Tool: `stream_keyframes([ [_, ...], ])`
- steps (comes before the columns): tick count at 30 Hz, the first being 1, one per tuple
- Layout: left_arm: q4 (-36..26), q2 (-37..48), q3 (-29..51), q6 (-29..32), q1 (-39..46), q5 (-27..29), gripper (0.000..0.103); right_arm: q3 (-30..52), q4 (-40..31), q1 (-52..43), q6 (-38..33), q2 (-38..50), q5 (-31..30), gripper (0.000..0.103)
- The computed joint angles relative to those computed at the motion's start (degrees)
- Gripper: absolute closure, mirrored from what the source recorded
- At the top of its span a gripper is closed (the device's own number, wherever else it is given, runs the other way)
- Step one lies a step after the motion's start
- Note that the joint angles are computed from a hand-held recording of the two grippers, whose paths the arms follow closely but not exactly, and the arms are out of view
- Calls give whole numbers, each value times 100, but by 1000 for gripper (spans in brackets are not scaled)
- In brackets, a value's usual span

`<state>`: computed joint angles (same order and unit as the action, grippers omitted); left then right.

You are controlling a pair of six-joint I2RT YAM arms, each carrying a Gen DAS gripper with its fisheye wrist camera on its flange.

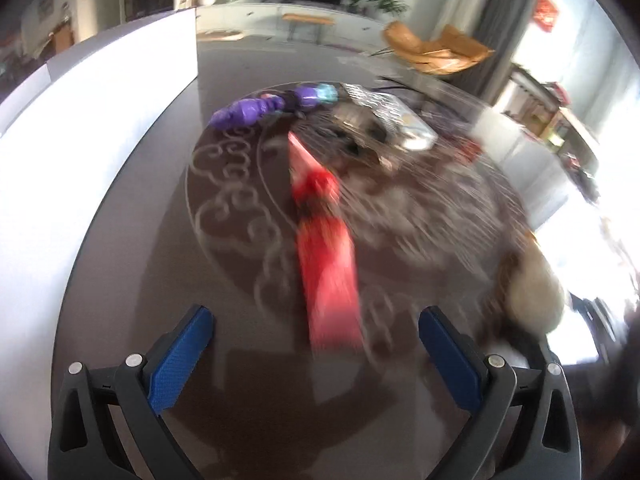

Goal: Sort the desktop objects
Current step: 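Grasp the white knit hat with the right tool while the left tool grasps the red wrapper, then carry the white hat and red wrapper into the bin and open both tools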

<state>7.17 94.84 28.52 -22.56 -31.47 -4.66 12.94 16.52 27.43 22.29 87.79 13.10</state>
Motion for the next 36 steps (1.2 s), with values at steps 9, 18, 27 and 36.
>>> stream_keyframes([
  [9, 107, 340, 441, 772, -388, -359, 79, 3, -236, -582, -238, -258, -539, 11],
  [18, -383, -3038, -1355, 310, 520, 914, 79, 134, -822, -105, -218, -1019, -538, 53],
  [27, -4403, -5921, 29, 2706, 5041, 3776, 79, 2878, -1913, 1927, -35, -517, 22, 53],
  [36, -4666, -2897, 826, 5256, 8047, 4090, 79, 8441, -3555, 2809, -857, 3559, -297, 51],
])
